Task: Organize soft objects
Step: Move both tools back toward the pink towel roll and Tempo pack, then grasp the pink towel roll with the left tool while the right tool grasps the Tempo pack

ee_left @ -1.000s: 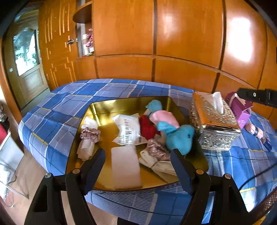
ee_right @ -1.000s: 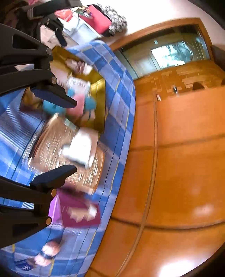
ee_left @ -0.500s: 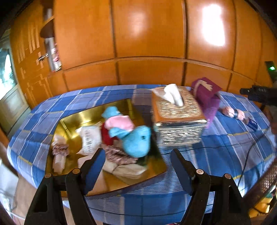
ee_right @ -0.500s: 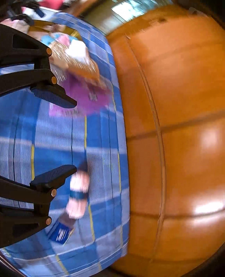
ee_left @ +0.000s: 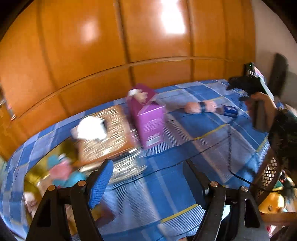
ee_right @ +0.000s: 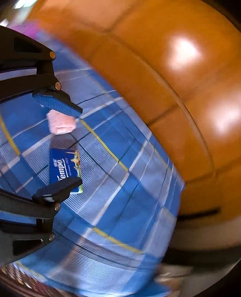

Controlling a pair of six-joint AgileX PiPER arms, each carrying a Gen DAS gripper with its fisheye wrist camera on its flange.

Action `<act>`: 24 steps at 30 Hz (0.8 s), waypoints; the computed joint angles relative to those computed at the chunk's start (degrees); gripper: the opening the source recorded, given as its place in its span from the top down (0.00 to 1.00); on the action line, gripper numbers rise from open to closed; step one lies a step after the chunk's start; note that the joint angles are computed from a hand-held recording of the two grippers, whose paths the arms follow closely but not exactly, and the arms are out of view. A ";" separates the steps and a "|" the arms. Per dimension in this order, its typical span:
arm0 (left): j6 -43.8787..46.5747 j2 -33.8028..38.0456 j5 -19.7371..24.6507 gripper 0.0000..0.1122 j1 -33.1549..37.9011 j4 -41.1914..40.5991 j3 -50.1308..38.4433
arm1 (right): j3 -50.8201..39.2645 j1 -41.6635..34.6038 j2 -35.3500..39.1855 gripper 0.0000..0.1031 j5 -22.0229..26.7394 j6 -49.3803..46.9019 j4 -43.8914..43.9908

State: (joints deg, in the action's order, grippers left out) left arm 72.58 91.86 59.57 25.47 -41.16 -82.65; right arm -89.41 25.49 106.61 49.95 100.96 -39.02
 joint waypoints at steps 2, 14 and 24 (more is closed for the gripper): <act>-2.30 0.45 -0.20 0.31 -4.21 1.62 -0.90 | 2.62 -1.53 -1.07 0.34 -4.25 0.76 2.51; -18.40 10.96 -11.03 0.30 -27.36 17.44 -8.81 | 10.69 -3.90 -4.55 0.34 -13.11 7.59 5.32; -27.35 28.46 -8.91 0.15 -39.87 29.03 -30.40 | 13.93 -5.97 -5.59 0.34 -19.42 6.42 9.41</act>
